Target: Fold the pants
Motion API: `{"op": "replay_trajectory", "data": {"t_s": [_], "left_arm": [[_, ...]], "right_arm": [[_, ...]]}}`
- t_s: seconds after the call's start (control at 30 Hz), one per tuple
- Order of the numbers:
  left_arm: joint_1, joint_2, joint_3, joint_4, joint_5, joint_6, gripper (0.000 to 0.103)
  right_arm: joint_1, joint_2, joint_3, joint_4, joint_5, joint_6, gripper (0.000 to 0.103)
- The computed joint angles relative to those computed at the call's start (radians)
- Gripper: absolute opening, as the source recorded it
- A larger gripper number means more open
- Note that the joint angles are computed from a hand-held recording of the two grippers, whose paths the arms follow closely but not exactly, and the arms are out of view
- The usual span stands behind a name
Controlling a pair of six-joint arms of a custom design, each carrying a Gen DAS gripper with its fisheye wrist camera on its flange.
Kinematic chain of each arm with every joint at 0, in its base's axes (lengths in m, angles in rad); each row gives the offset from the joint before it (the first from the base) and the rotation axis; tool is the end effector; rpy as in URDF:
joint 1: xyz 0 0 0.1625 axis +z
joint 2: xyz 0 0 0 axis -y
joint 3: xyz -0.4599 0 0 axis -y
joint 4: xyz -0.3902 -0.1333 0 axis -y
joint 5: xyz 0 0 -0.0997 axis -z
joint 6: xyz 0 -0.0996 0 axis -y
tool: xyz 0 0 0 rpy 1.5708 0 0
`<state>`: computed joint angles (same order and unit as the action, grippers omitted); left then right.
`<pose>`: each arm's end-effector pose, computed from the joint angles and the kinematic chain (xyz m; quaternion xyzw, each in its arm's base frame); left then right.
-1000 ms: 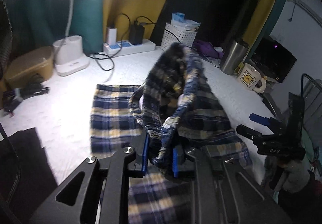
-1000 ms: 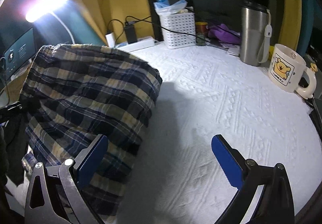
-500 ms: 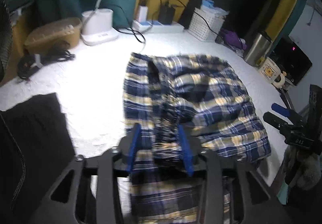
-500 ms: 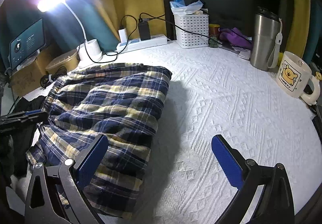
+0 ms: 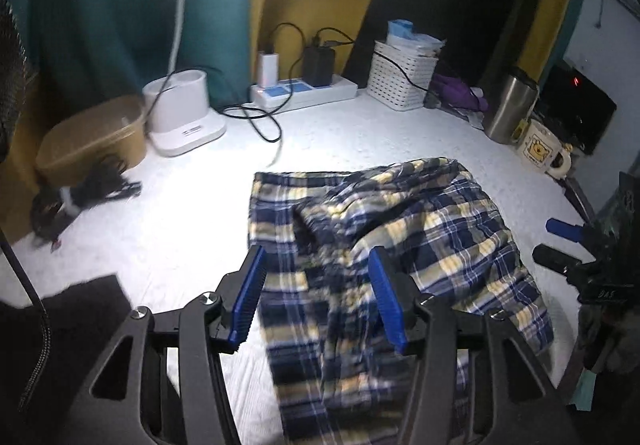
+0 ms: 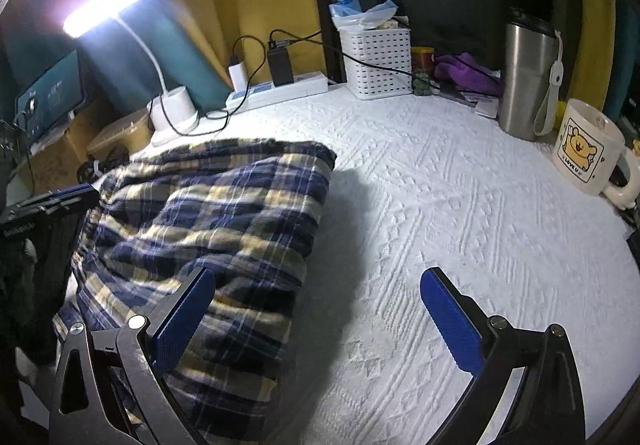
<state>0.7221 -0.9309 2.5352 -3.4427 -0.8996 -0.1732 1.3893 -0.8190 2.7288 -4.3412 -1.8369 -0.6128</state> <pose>-0.1548 -0.3966 0.0926 0.2686 0.8975 -0.2695 0.2231 0.0472 -0.3362 0.1434 0.1387 -0.8918 0.3346 0.2711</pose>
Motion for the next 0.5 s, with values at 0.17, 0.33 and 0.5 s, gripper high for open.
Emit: {"op": "replay_trajectory", "data": {"t_s": [0.17, 0.33, 0.5], "left_arm": [[0.033, 0.033, -0.058, 0.016, -0.03, 0.073, 0.057], [0.084, 0.06, -0.121, 0.059, -0.05, 0.123, 0.057], [0.106, 0.082, -0.149, 0.052, -0.066, 0.177, 0.053]], "right_arm": [[-0.022, -0.05, -0.024, 0.065, 0.03, 0.013, 0.103], [-0.03, -0.093, -0.074, 0.165, 0.039, 0.024, 0.098], [-0.041, -0.125, -0.115, 0.253, 0.061, 0.049, 0.093]]}}
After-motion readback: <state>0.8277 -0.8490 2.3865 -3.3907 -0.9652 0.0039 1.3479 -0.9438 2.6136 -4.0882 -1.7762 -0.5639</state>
